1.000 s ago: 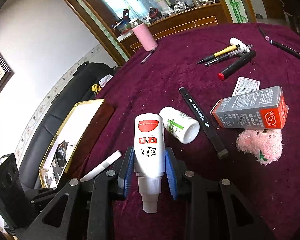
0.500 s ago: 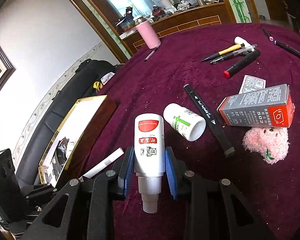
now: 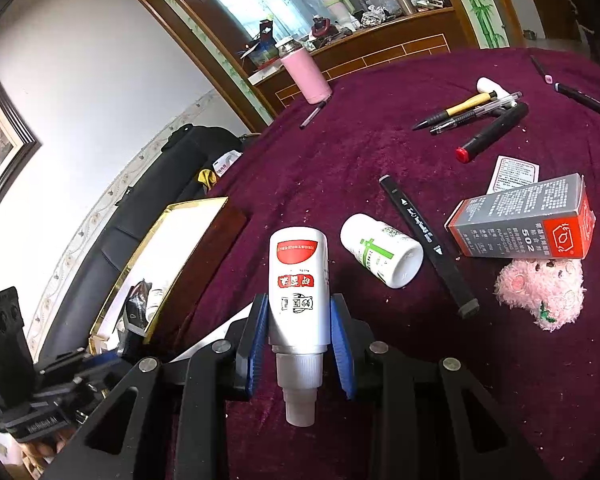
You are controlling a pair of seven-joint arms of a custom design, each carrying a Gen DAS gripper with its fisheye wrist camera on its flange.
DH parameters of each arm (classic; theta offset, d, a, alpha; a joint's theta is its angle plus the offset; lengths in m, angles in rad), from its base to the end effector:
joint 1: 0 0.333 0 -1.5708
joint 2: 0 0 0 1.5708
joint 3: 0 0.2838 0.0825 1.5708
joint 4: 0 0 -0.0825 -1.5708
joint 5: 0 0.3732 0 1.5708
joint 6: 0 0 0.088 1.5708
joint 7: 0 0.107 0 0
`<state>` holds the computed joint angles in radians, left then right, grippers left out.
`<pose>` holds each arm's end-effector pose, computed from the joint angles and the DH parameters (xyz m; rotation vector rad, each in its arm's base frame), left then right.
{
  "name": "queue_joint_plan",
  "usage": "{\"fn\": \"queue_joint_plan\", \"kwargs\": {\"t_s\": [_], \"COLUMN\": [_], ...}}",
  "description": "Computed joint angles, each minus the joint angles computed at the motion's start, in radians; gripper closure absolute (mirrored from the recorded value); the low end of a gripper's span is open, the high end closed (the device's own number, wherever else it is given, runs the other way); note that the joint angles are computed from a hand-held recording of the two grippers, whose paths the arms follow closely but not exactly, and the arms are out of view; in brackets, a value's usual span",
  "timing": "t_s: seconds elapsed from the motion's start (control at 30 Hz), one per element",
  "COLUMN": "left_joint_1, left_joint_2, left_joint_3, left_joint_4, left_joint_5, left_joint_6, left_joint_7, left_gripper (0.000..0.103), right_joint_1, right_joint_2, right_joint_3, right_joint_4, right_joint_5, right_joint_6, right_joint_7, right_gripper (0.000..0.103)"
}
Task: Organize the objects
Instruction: 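Carry the black tube and white tube over the tray with both tools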
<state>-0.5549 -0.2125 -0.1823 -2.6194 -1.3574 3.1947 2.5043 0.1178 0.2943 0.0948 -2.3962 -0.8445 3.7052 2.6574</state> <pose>0.3696 -0.2104 0.3457 -1.6138 2.1983 -1.0148 0.4644 0.2003 0.2831 -1.6063 1.5146 -0.0700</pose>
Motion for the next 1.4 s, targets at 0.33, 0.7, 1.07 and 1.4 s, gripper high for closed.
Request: {"fn": "queue_joint_plan", "kwargs": {"t_s": [0.33,0.7,1.07,1.4], "left_joint_1": [0.098,0.286,0.626,0.816], "left_joint_2": [-0.201,-0.283,-0.349,-0.231], "left_joint_3": [0.023,-0.061,-0.218,-0.252], "left_joint_4": [-0.168,-0.266,-0.286,-0.251], "left_joint_5": [0.104,0.319,0.625,0.865], "left_joint_6": [0.034,0.011,-0.125,-0.147], "left_joint_7": [-0.182,-0.403,-0.598,-0.739], "left_gripper": [0.086,0.086,0.086,0.086], "right_joint_1": [-0.004,0.034,0.085,0.102], "right_joint_2": [0.001,-0.015,0.007,0.023], "right_joint_3": [0.012,0.022,0.048,0.060], "right_joint_4": [0.018,0.006,0.050,0.091], "right_joint_5": [-0.039,-0.022,-0.064,-0.104], "right_joint_6": [-0.019,0.006,0.008,-0.017], "right_joint_7": [0.021,0.003,0.012,0.036], "right_gripper": [0.070,0.070,0.070,0.070]}}
